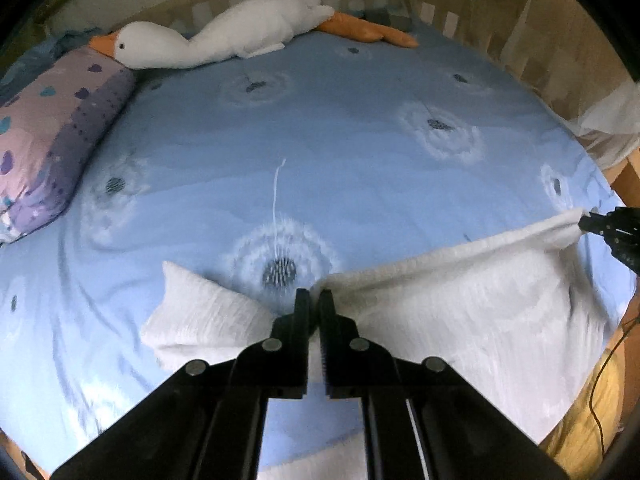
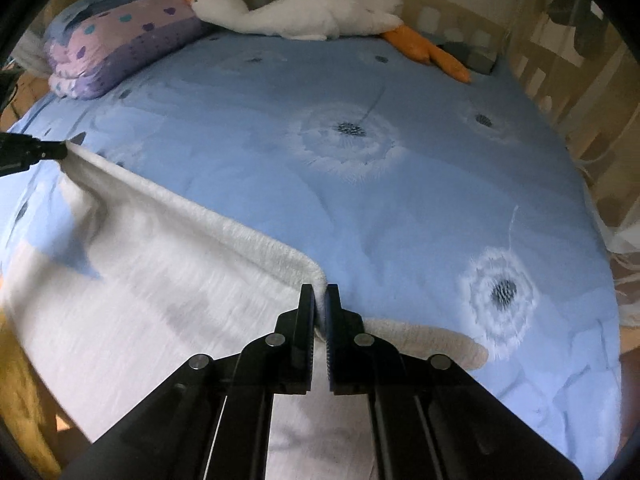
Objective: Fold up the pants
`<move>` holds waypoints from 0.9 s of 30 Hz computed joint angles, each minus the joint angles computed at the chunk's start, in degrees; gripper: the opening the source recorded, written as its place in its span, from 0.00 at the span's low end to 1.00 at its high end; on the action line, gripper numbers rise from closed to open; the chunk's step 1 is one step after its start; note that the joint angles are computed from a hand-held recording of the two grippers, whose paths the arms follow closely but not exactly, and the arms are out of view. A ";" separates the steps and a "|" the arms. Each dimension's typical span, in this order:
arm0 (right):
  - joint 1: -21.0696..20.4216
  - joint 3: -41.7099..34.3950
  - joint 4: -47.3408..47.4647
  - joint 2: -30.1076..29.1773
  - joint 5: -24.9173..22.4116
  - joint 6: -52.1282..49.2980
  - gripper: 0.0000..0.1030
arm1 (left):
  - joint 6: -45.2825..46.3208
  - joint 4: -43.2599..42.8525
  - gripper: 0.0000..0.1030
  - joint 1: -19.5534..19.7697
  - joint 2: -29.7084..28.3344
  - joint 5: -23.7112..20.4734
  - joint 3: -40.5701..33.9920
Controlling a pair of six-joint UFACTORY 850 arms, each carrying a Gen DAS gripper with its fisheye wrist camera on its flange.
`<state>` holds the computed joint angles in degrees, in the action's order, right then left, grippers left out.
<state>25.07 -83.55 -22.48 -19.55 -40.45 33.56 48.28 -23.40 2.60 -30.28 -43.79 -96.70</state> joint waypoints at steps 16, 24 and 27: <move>8.01 15.03 -2.27 10.16 -0.58 9.91 0.05 | 4.88 -5.55 0.04 5.50 17.09 2.79 27.43; 7.81 18.59 2.69 8.97 -0.41 13.30 0.06 | -0.25 1.04 0.08 3.99 16.98 5.64 32.21; 7.85 19.30 2.29 8.12 -0.57 16.08 0.16 | -1.55 0.82 0.09 4.05 17.19 6.64 33.10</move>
